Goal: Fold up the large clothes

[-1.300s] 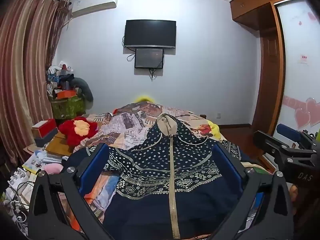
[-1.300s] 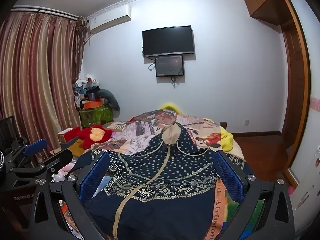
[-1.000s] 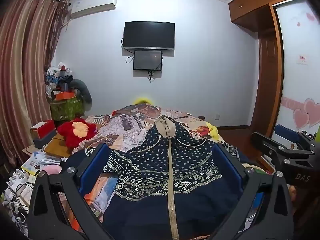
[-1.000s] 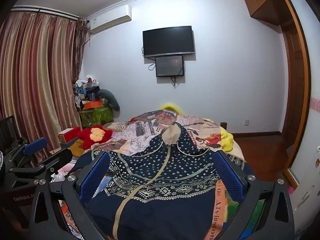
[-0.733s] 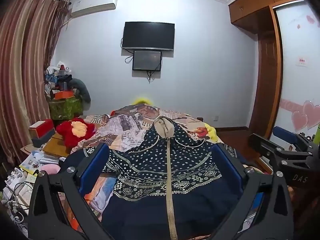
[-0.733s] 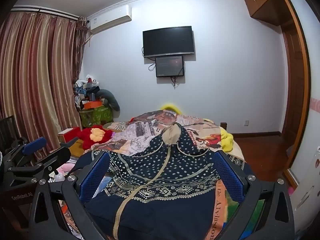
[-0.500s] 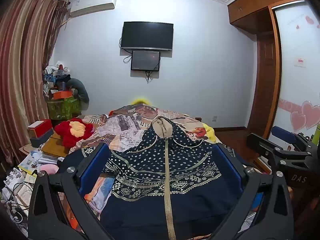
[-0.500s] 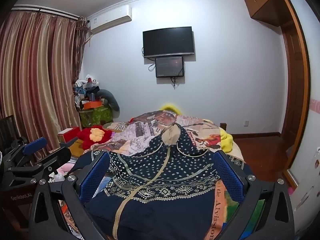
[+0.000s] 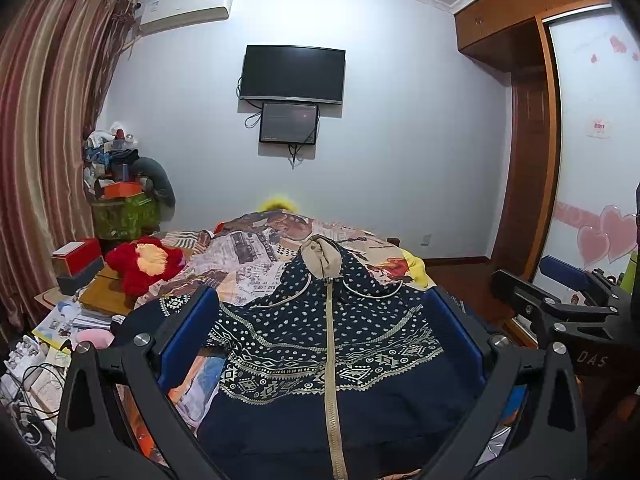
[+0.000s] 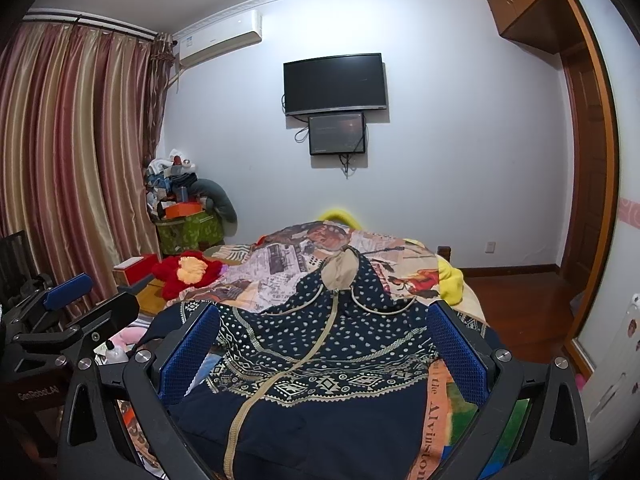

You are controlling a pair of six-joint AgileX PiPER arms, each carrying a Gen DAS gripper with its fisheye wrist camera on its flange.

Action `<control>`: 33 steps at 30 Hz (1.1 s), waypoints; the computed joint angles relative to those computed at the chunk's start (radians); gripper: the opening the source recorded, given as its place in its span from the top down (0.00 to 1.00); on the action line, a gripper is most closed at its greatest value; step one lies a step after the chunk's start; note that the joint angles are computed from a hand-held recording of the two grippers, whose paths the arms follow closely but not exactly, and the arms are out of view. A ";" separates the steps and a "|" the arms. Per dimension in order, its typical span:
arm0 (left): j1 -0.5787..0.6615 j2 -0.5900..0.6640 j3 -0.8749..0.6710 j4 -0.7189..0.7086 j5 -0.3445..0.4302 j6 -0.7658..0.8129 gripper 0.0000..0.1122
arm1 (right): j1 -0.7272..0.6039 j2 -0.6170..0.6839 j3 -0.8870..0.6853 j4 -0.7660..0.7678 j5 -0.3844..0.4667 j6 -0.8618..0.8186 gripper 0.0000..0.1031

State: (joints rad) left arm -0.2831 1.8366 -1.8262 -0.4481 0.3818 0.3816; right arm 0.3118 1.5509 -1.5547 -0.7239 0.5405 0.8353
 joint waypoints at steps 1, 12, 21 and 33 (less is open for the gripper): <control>0.000 0.001 -0.002 0.000 0.002 0.000 0.08 | -0.001 0.000 0.000 0.001 -0.001 0.000 0.00; -0.007 0.004 -0.006 0.016 -0.001 -0.018 0.08 | 0.002 0.001 -0.003 -0.002 0.003 0.001 0.00; -0.005 0.009 -0.017 0.013 0.007 -0.022 0.08 | -0.003 0.005 -0.012 0.012 0.002 -0.015 0.00; 0.004 0.012 -0.023 -0.003 0.004 -0.014 0.08 | 0.002 0.010 -0.009 -0.007 -0.002 0.005 0.00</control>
